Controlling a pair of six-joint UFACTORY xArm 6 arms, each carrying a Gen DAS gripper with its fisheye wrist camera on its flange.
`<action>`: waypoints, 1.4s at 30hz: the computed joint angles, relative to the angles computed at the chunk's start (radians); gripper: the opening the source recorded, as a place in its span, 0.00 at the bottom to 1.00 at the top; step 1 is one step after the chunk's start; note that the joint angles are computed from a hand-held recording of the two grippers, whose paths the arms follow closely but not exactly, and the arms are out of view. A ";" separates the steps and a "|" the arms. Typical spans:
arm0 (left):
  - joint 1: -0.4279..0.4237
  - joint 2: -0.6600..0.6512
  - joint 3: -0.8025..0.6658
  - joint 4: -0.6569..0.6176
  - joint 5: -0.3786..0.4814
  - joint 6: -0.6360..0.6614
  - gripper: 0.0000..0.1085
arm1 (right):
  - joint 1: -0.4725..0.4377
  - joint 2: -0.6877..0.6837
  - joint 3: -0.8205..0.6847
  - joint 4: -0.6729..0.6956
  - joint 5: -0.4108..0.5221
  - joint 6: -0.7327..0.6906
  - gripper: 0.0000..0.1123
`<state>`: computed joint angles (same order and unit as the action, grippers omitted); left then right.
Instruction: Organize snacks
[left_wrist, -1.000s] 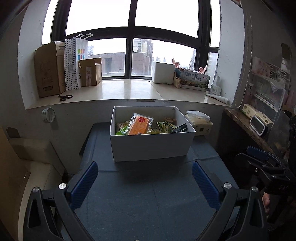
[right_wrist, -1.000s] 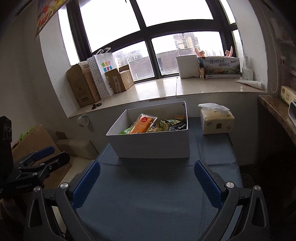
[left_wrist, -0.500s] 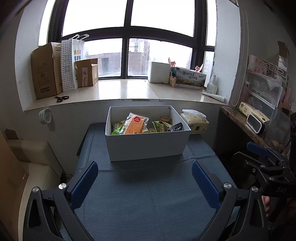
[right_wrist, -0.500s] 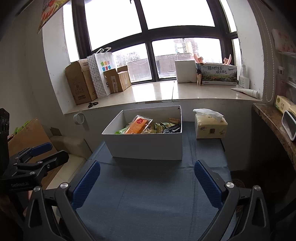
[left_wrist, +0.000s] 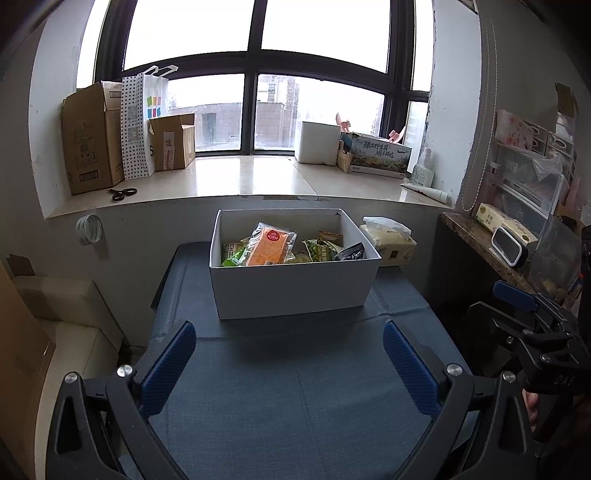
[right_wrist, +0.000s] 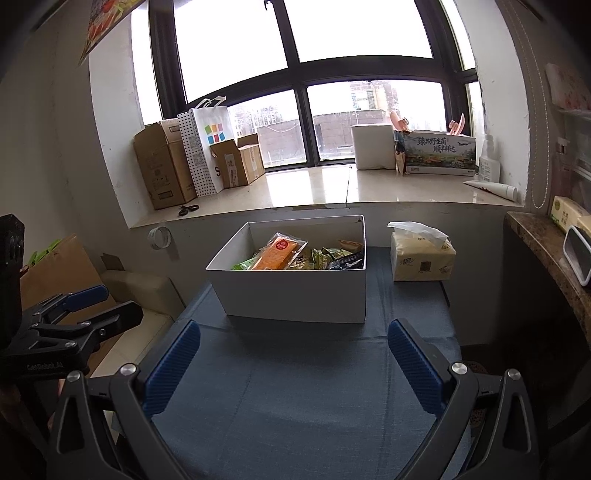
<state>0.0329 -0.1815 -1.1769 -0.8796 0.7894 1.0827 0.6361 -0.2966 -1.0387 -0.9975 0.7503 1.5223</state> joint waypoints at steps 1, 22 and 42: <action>0.000 0.001 0.000 0.002 -0.002 0.000 0.95 | 0.001 0.002 -0.001 0.000 0.002 0.001 0.92; -0.005 -0.005 0.008 0.009 -0.007 0.005 0.95 | -0.005 0.004 0.001 0.012 -0.014 -0.012 0.92; -0.003 0.002 0.001 0.013 0.001 0.006 0.95 | -0.003 -0.002 0.003 0.003 -0.011 -0.011 0.92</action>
<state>0.0294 -0.1793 -1.1756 -0.8663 0.7903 1.0886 0.6333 -0.2988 -1.0362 -0.9947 0.7396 1.5114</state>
